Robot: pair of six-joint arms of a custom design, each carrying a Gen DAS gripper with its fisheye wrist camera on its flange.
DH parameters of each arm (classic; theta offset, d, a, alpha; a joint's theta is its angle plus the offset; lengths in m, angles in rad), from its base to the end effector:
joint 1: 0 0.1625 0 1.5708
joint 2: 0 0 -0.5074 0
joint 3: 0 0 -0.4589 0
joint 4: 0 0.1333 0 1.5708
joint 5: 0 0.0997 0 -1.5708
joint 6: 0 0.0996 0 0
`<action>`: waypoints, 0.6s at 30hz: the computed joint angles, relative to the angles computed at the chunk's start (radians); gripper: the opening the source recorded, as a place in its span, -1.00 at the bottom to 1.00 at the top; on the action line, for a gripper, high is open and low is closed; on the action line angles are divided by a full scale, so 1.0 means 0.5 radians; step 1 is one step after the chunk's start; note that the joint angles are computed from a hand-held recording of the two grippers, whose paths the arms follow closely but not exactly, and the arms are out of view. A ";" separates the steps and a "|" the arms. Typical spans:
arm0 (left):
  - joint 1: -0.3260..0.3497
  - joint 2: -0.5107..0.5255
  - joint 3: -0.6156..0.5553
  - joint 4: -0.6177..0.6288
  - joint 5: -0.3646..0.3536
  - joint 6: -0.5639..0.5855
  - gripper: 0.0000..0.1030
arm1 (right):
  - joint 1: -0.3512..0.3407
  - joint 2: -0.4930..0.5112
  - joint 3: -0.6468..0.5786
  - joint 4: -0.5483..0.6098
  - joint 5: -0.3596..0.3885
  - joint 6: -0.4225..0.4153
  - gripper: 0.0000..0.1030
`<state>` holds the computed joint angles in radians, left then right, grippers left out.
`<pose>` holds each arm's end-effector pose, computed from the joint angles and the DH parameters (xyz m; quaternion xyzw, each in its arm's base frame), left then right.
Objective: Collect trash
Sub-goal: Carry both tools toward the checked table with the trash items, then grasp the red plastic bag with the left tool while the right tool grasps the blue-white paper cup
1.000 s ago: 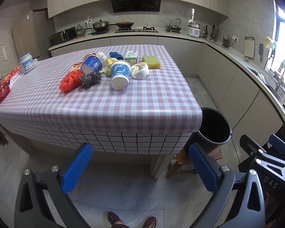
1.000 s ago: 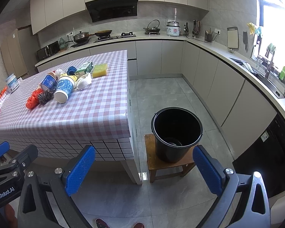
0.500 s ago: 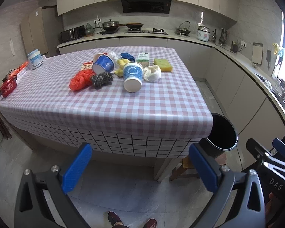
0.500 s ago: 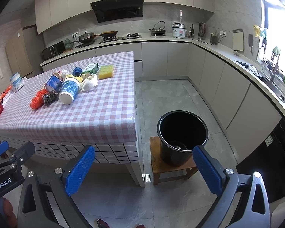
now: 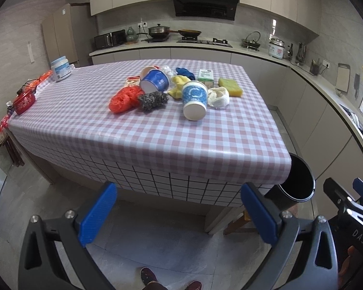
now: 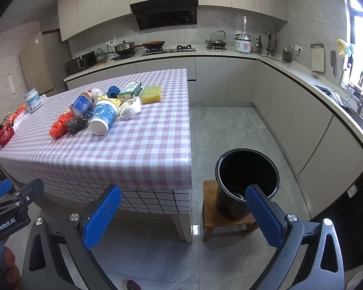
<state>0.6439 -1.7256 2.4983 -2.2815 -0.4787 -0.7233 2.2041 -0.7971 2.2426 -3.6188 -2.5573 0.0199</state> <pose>-0.1444 -0.3856 0.2915 0.1028 0.8481 -0.3633 0.3716 0.3513 -0.3936 0.0814 0.1200 -0.8443 0.3926 0.3444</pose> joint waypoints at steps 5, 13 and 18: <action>0.062 -0.005 -0.028 -0.020 0.048 0.043 0.99 | -0.013 0.039 -0.067 -0.009 0.056 -0.060 1.00; 0.236 0.053 -0.090 -0.304 0.077 0.352 0.99 | -0.034 0.137 -0.230 0.030 0.094 -0.125 1.00; 0.402 0.146 -0.177 -0.614 0.061 0.701 0.99 | -0.051 0.237 -0.407 0.108 0.116 -0.132 1.00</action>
<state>0.8451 -1.6526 2.4096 -2.5886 -0.4481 -0.3730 2.1788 -0.6785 2.0392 -3.5648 -2.4993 -0.0463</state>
